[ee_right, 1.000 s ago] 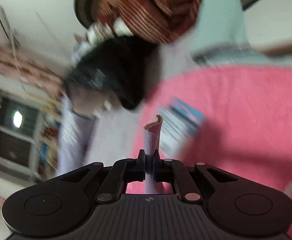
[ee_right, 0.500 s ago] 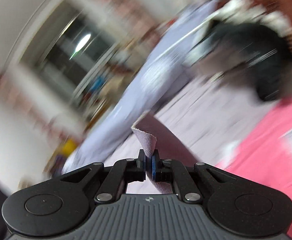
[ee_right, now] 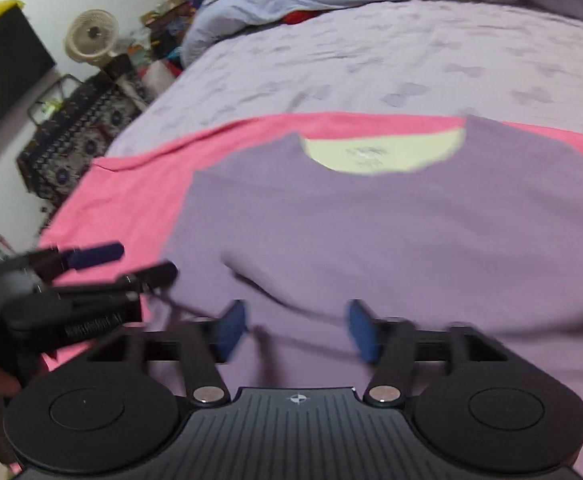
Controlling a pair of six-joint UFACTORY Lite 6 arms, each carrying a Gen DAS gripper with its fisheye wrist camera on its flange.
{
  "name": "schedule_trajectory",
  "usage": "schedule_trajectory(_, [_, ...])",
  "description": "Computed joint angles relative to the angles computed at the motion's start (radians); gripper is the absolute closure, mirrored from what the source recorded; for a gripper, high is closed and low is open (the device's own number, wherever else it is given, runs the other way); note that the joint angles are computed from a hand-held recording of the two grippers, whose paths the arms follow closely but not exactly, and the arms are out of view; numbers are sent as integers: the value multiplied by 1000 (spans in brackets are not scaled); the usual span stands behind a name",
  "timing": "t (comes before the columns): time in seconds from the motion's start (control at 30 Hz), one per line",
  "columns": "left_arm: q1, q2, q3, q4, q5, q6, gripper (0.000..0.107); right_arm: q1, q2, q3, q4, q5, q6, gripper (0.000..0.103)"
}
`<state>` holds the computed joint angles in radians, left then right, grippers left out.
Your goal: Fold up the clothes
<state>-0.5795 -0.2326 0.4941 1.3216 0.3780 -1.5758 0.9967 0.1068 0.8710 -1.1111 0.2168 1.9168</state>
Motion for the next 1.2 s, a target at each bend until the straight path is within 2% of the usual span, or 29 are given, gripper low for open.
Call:
schedule_trajectory(0.07, [-49,22,11,84,5,-84,36,45,-90,-76,56,89,-30,42])
schedule_trajectory(0.13, [-109,54,26,194,37,-191,31,109,-164,-148,41,220,-1,42])
schedule_trajectory(0.17, [-160,87,41,249,96,-227,29,117,-176,-157,45,286,-33,42])
schedule_trajectory(0.23, [-241,161,85,307,181,-210,29,149,-157,-177,19,419,-46,38])
schedule_trajectory(0.33, [-313,282,162,361,251,-149,29,191,-102,-196,6,588,-71,38])
schedule_trajectory(0.4, [-349,388,214,379,294,-61,28,189,-30,-193,-2,643,-82,38])
schedule_trajectory(0.47, [-388,465,222,447,355,-6,28,170,48,-180,-27,669,-91,38])
schedule_trajectory(0.57, [-430,480,178,554,424,-8,28,163,103,-174,-75,721,-69,38])
schedule_trajectory(0.7, [-400,425,166,555,359,35,28,125,170,-152,-147,739,-59,36])
schedule_trajectory(0.83, [-369,340,137,548,265,95,28,121,156,-163,-224,717,-47,36])
schedule_trajectory(0.97, [-365,361,123,575,278,146,29,135,171,-151,-282,716,-59,36])
schedule_trajectory(1.03, [-347,373,117,637,253,161,40,133,191,-134,-290,717,-78,36])
schedule_trajectory(1.1, [-308,353,108,702,175,204,51,130,195,-129,-293,717,-83,35])
schedule_trajectory(1.2, [-276,340,101,756,126,275,52,122,179,-142,-286,715,-71,34])
